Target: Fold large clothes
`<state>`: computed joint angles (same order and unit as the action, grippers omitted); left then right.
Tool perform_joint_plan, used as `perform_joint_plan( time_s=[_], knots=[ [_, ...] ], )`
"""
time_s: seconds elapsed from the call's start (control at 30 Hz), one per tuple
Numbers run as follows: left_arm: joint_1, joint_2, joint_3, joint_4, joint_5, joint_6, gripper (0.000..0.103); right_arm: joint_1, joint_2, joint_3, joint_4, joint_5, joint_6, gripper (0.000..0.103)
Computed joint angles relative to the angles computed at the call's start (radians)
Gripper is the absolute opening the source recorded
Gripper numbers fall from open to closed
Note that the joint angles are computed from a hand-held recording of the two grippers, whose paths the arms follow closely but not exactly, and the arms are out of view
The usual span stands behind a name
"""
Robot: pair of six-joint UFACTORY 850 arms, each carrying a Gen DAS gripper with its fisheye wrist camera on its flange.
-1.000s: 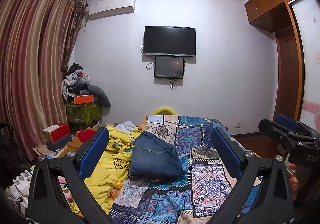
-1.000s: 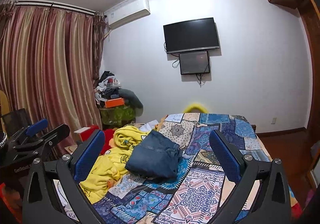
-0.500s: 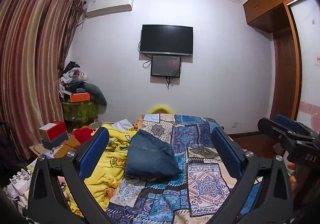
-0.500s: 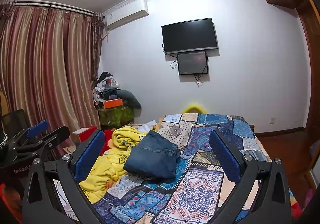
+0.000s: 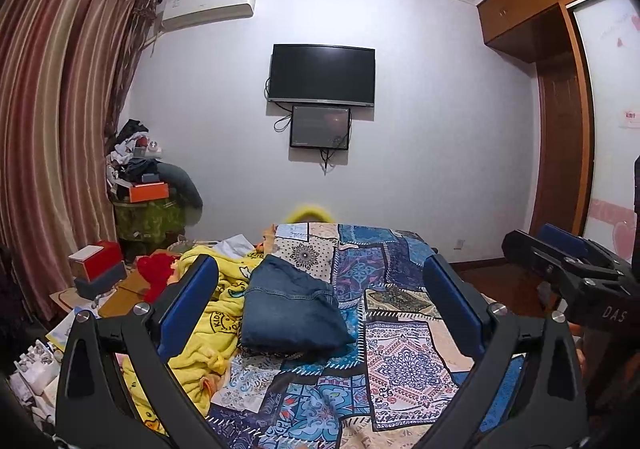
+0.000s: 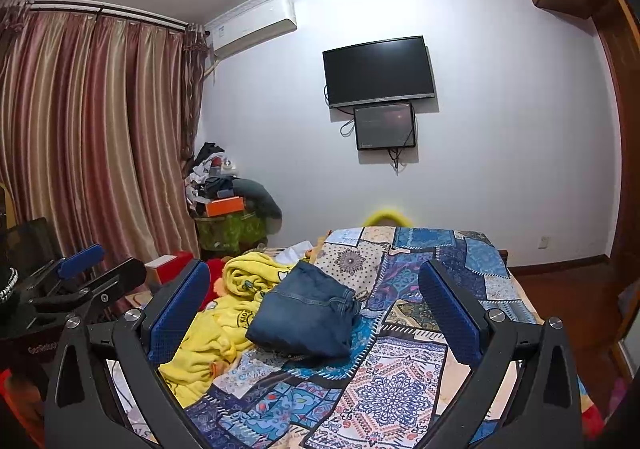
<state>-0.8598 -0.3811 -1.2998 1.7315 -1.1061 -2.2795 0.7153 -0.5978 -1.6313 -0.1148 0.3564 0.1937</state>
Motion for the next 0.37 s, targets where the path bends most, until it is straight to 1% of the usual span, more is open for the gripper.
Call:
perform_joint_plan(
  time_s=[0.17, 0.37],
  knots=[
    [-0.001, -0.002, 0.000, 0.001, -0.003, -0.002, 0.103, 0.000, -0.004, -0.007, 0.001, -0.010, -0.001, 0.103],
    [0.002, 0.001, 0.004, 0.001, 0.011, -0.002, 0.103, 0.000, -0.004, -0.005, -0.008, -0.009, 0.014, 0.103]
  ],
)
